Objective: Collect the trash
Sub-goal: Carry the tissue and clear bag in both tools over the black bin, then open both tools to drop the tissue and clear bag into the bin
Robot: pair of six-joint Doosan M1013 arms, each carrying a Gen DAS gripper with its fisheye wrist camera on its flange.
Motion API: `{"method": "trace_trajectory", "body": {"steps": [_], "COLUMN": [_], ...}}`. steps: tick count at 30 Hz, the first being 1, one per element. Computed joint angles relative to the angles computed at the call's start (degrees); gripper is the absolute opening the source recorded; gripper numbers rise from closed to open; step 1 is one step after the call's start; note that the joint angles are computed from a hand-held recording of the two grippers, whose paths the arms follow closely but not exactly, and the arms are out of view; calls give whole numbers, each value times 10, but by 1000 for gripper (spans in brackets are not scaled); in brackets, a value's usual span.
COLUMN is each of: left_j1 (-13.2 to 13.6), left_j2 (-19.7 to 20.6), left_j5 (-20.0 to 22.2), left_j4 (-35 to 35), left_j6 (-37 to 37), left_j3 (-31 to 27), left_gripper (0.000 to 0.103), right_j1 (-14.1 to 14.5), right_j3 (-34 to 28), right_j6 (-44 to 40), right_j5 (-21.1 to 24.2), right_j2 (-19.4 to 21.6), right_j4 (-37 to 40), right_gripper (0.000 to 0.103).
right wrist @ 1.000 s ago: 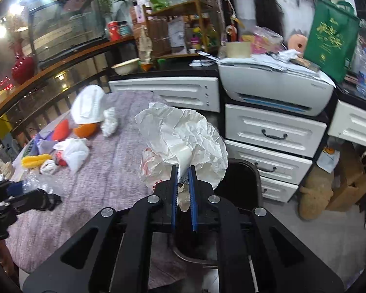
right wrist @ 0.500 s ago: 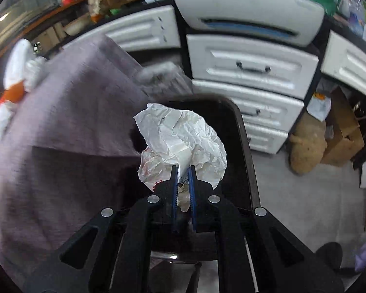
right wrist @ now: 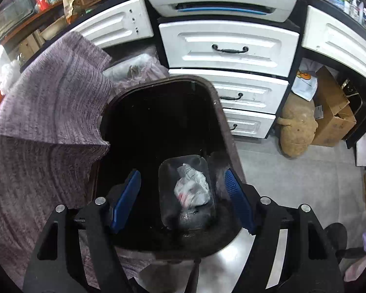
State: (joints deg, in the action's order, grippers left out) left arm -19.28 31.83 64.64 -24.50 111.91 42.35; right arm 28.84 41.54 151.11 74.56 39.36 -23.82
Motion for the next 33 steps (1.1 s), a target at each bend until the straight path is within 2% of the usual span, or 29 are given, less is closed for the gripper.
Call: {"method": "trace_trajectory", "body": {"steps": [4, 12, 15, 27, 33], "left_j1": [-2, -18, -28, -66, -74], "left_j2": [8, 41, 56, 112, 119], "left_j5": [10, 59, 80, 150, 154], "left_j4": [-6, -3, 6, 91, 113], "left_j6": [3, 2, -8, -31, -31], "left_j3": [-10, -57, -78, -139, -136], "left_gripper": [48, 48, 48, 48, 50], "right_j1": [11, 27, 32, 44, 43], "right_j3": [20, 89, 116, 184, 196], "right_j6": [15, 87, 116, 198, 210], "right_j5": [-6, -3, 2, 13, 16], "right_j2": [-21, -76, -97, -146, -153], "right_j4": [-38, -116, -135, -163, -156], "right_gripper": [74, 75, 82, 82, 82]}}
